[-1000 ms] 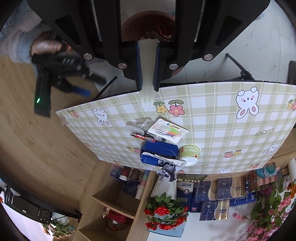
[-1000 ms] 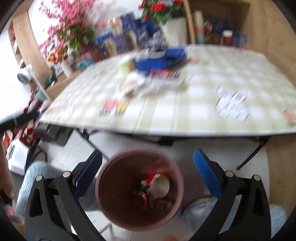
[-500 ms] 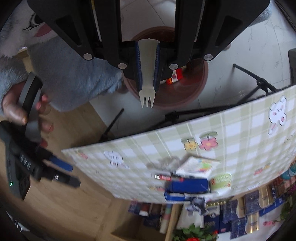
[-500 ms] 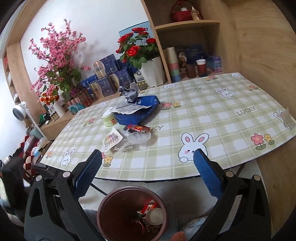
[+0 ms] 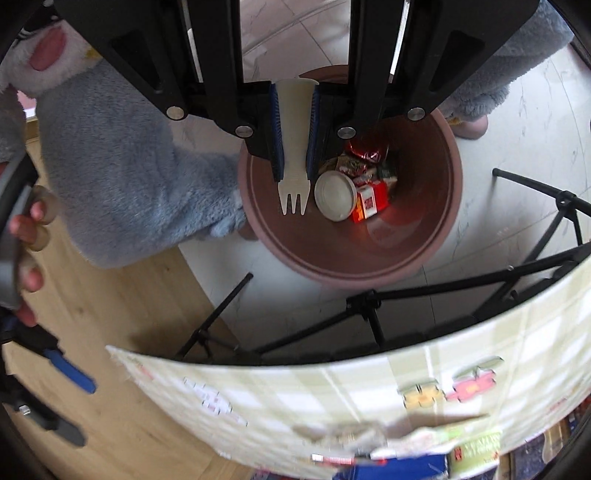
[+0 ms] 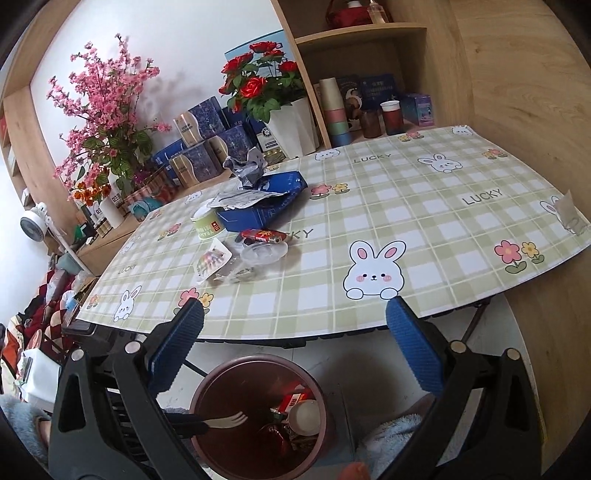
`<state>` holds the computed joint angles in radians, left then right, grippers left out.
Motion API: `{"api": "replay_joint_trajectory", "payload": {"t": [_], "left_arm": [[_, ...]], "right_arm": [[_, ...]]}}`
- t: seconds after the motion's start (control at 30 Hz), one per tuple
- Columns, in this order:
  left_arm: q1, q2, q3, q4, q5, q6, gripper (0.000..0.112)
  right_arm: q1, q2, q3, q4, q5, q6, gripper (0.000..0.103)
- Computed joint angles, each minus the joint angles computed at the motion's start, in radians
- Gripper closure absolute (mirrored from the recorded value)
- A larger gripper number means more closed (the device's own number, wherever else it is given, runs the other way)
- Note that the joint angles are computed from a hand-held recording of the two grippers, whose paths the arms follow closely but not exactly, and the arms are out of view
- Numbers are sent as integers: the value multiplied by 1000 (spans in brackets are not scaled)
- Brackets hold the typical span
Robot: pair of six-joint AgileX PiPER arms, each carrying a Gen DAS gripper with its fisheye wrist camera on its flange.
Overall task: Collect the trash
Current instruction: 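Carry the white fork over the bin and open the left gripper, then reach the left gripper to the 'Happy infinity' candle package and grasp it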
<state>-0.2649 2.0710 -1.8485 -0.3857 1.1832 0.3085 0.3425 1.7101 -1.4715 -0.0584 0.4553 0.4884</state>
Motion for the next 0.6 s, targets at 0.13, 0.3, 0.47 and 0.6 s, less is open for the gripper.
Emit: {"api": "replay_joint_trajectory", "payload": {"t": [0.13, 0.3, 0.47, 0.6], "left_arm": [[-15, 54, -41, 28, 17, -15, 99], [-34, 26, -2, 46, -42, -9, 51], [-35, -71, 89, 97, -178, -84, 25], [-33, -203, 232, 193, -363, -220, 17]], "right_arm": [[7, 0, 3, -61, 13, 44, 6], [9, -2, 11, -81, 14, 63, 6], [18, 12, 7, -92, 20, 70, 6], [34, 30, -9, -106, 38, 73, 6]]}}
